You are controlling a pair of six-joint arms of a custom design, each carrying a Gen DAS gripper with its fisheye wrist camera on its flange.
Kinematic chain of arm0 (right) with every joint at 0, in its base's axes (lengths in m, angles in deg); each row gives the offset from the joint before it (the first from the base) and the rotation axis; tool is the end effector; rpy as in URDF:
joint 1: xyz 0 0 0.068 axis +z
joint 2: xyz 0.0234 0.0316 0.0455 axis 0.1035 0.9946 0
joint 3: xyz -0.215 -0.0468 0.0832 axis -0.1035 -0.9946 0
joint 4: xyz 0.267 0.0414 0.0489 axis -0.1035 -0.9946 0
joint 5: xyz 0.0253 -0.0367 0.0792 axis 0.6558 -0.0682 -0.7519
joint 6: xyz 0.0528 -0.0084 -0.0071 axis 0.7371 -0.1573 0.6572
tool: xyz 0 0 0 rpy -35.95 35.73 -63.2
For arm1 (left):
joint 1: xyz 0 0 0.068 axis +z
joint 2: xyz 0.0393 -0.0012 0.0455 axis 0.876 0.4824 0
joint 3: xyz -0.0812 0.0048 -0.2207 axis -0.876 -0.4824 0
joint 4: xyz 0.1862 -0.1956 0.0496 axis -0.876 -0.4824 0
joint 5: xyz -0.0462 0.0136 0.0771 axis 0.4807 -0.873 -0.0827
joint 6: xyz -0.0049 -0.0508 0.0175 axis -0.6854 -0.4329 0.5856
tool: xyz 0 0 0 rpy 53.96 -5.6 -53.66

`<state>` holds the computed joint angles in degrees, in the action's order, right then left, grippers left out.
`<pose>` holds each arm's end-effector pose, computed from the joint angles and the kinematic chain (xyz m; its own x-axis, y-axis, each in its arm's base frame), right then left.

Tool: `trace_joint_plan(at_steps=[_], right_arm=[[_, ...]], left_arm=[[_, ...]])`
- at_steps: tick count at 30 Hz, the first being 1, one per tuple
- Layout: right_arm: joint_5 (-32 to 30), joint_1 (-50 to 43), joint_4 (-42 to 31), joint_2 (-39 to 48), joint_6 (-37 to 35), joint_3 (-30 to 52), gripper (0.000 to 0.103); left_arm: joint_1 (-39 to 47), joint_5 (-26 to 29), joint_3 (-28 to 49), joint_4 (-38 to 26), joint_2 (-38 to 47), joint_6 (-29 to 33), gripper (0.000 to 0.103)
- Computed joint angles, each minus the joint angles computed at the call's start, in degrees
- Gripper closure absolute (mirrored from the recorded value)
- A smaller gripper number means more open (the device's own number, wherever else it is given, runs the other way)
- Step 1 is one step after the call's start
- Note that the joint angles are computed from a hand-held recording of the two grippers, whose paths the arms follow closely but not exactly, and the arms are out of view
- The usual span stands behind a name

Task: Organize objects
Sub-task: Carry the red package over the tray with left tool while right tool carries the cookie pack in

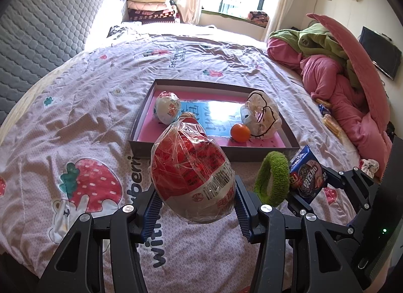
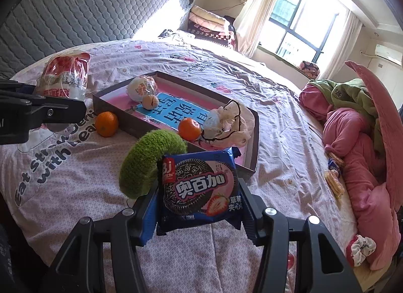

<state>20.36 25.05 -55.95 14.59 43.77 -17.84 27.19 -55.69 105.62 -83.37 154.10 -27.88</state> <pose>0.1539 0.0374 0.0699 -0.6928 -0.2311 -0.6831 -0.0192 0.9528 -0.3029 0.2063 -0.1379 0.0886 -0.7230 0.1729 -0.6689 0.3661 0.9170 -0.1587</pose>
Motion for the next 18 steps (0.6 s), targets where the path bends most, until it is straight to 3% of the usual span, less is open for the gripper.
trace_joint_plan(at_steps=[7,18], right_arm=[[-3.15,-3.31,11.02,14.44,-2.72,3.2,0.047],[-7.24,-7.75,21.31,31.75,-7.11,10.5,0.047]], left_arm=[[1.01,0.92,2.44,4.01,6.19,1.13,0.049],[1.09,1.33,8.1,9.59,16.99,2.72,0.049]])
